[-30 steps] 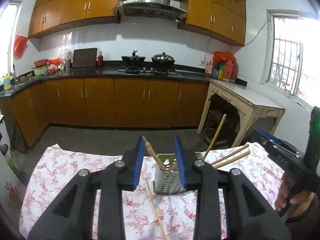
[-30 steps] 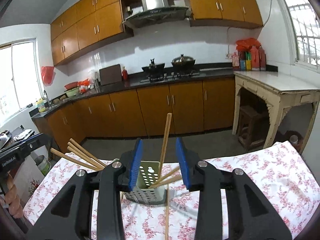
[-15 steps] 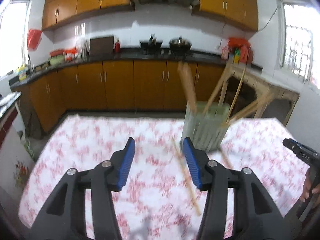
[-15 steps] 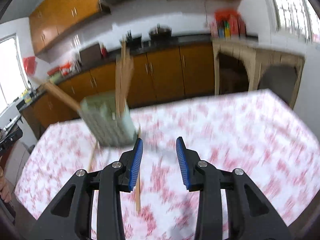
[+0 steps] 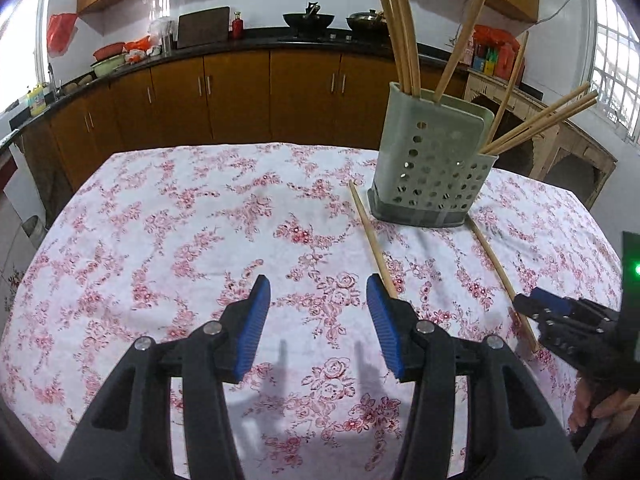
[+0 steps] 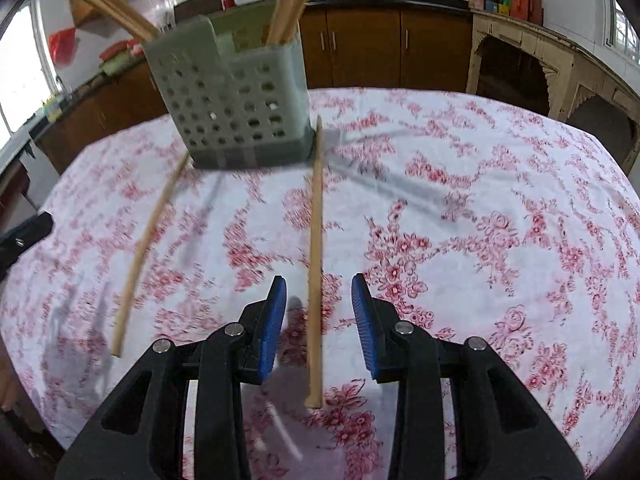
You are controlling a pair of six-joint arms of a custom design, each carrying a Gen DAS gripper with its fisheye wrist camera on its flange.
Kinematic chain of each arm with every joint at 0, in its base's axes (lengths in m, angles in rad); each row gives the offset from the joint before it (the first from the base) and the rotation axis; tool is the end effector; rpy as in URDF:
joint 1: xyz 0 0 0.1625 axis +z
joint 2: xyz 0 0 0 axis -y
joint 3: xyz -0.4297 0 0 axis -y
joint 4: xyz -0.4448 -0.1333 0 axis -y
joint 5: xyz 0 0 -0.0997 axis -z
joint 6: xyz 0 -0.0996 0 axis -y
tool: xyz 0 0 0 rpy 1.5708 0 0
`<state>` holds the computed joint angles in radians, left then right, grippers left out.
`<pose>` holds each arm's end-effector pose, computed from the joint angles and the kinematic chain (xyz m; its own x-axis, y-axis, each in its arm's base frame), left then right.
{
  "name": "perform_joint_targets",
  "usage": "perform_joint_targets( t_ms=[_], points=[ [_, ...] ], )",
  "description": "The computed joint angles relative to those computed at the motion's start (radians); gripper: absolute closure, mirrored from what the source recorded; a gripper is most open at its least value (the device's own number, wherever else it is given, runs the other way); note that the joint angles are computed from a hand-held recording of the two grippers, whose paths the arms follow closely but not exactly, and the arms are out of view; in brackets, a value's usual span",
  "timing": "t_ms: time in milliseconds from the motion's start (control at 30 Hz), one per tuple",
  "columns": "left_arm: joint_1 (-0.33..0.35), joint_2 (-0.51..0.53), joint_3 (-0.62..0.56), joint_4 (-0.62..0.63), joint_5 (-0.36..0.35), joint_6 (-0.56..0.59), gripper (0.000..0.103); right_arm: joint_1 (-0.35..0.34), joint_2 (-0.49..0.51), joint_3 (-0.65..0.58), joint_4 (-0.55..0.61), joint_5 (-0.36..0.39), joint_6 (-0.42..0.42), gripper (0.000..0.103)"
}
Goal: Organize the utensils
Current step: 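Lower both tools and grasp the last loose chopstick with each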
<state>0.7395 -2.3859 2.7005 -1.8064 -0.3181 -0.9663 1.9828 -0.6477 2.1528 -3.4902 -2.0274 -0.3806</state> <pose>0.0005 -0.3080 0.2806 -0.6943 -0.3927 -0.6031 0.2907 0.6135 -0.7342 0.2818 -0.4216 -0.0638 -0.6934 -0.4943 0.5243 -0.6723 0.7057 -0.2238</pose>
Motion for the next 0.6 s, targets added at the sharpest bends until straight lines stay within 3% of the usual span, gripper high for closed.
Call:
perform_joint_targets(
  t_ms=[167,267,433,600],
  points=[
    [0.033,0.086,0.024,-0.248,-0.041,0.140,0.053,-0.001,0.020,0.000,-0.059,-0.029,-0.044,0.095],
    [0.060,0.184,0.027,-0.399,-0.071,0.212,0.053,-0.007,0.026,-0.016,-0.073,-0.061,-0.020,0.095],
    [0.111,0.352,0.015,-0.574,-0.102,0.279,0.054,-0.043,0.002,-0.035,-0.070,-0.112,0.101,0.095],
    [0.163,0.495,-0.011,-0.651,-0.120,0.300,0.065,-0.043,0.010,-0.031,-0.095,-0.114,0.042,0.095]
  ],
)
